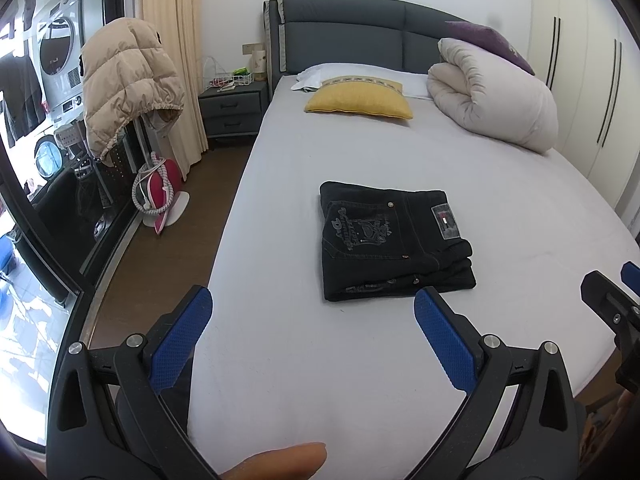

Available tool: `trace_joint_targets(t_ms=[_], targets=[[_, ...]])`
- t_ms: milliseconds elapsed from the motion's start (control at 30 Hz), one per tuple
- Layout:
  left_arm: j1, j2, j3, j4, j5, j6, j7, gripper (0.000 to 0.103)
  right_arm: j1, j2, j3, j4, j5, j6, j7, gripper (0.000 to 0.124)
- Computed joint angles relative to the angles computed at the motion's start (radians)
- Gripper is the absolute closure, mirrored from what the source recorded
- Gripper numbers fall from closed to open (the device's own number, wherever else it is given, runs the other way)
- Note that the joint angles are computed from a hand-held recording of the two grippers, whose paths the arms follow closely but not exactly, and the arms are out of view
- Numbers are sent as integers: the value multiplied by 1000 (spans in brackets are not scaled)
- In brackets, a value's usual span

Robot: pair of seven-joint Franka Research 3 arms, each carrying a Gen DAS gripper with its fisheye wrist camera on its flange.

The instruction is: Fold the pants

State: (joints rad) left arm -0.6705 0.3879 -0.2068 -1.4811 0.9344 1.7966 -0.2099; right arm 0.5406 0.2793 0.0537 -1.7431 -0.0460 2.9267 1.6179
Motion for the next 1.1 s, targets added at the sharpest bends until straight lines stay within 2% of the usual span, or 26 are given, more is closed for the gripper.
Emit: trace_joint_targets(t_ms=[1100], targets=[[37,-23,-1,-56,-10,68,15,0,-10,14,6,11,27,-15,-32,21]])
